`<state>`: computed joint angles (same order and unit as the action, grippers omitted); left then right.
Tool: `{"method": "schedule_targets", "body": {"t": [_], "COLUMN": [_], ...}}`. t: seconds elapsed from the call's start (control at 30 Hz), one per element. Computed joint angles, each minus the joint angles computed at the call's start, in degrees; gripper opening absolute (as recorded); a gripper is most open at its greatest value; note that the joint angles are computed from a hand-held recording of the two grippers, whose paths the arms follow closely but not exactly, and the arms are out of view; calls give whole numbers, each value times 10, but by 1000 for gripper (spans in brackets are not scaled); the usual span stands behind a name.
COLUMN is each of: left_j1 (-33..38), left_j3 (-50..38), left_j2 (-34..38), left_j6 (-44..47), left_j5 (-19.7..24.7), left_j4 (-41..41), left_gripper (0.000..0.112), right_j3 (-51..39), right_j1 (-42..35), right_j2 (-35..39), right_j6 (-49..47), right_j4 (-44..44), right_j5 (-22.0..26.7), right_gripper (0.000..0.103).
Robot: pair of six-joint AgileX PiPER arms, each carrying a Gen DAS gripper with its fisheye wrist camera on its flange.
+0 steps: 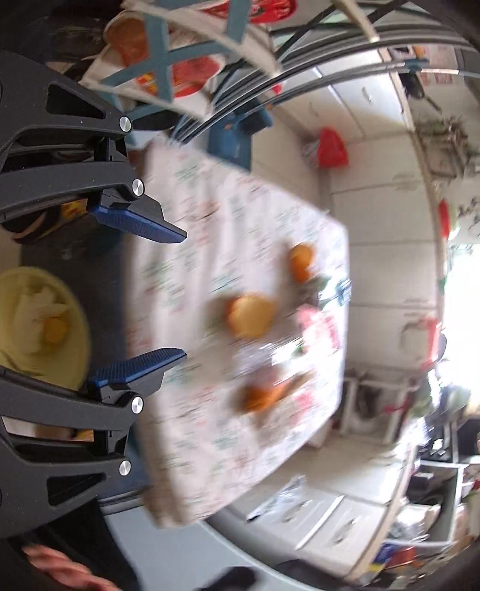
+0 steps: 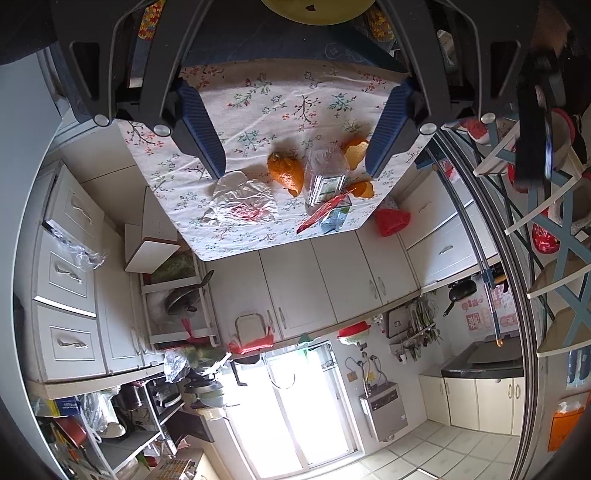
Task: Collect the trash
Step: 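Grasp the orange peel half with the left tool while the right grasps the red wrapper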
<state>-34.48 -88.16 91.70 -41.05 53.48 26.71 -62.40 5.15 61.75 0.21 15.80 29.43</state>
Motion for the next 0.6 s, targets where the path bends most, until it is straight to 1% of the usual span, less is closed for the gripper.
{"method": "schedule_targets", "body": {"t": [0.1, 0.2, 0.27, 0.37, 0.5, 0.6], "left_j1": [36, 71, 86, 98, 107, 117], "left_j3": [-56, -125, -163, -234, -350, -474], "left_j2": [32, 90, 122, 176, 261, 345], "left_j6": [36, 72, 89, 117, 164, 205], "left_j5": [-2, 10, 19, 42, 94, 161], "left_j4": [-17, -65, -99, -124, -144, -168], "left_gripper": [58, 58, 58, 58, 58, 58], "right_j3": [-25, -56, -90, -156, -261, -344], "right_j1": [7, 6, -3, -21, -32, -37], "right_j2": [27, 59, 90, 147, 236, 305], "right_j6": [-11, -27, -54, -82, -102, -115], "right_j4": [4, 17, 43, 75, 92, 105], "right_j5": [3, 11, 28, 70, 137, 184], "right_gripper": [75, 75, 75, 75, 75, 75]}}
